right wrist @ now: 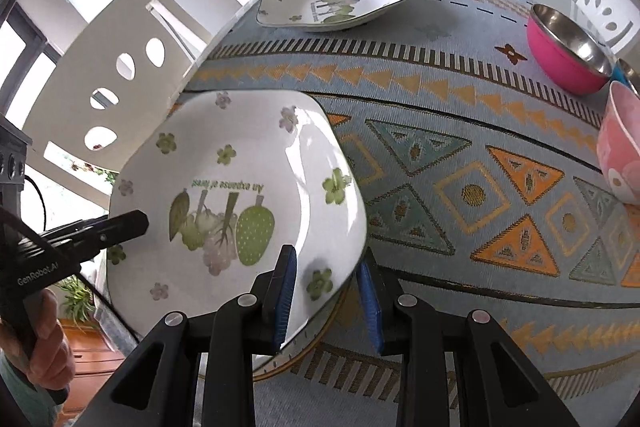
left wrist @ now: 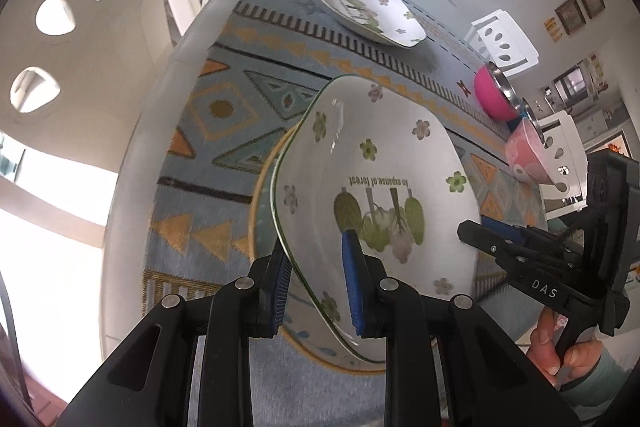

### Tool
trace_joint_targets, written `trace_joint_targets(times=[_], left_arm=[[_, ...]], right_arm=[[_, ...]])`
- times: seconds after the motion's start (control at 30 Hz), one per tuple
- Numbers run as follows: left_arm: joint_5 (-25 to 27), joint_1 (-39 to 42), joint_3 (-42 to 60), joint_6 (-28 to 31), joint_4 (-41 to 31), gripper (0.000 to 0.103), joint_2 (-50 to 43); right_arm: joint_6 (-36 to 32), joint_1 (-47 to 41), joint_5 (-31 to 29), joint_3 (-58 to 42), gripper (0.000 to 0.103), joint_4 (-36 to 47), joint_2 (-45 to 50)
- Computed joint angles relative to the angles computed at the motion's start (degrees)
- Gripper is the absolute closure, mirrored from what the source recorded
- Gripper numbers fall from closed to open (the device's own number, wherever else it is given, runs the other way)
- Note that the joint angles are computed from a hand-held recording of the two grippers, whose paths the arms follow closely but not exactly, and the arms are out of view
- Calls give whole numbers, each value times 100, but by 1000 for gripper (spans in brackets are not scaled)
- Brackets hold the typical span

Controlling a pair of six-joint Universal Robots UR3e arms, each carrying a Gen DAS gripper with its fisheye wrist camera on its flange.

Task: Organize plates and bowls
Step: 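Lower the hexagonal plate onto the blue-leaf plate with both tools, then open both tools and lift them off the stacked plates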

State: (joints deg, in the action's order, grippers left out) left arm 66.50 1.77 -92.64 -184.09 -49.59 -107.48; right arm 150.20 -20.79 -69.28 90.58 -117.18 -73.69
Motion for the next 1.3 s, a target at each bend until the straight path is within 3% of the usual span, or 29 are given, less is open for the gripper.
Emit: trace_joint_targets(times=[0.3, 0.53, 0.9, 1.03, 1.17, 1.3], left_arm=[[-55, 230, -320, 478, -347, 82, 523], [-45, 395, -162, 518, -394, 80, 679], [63, 335, 175, 28, -190, 77, 94], [-222, 343, 447, 26, -391, 77, -178], [-87, 236, 661, 54, -594, 73, -294], [80, 248, 788, -4, -630, 73, -222]], right_arm=[[-45, -23, 81, -149, 73, 198, -136], [18, -13, 121, -345, 73, 534, -195], [514, 137, -261, -462, 73, -113, 136], [543, 277, -271, -902, 73, 210, 518], [383, 379, -439, -804, 70, 229, 417], [103, 247, -351, -915, 71, 784, 300]])
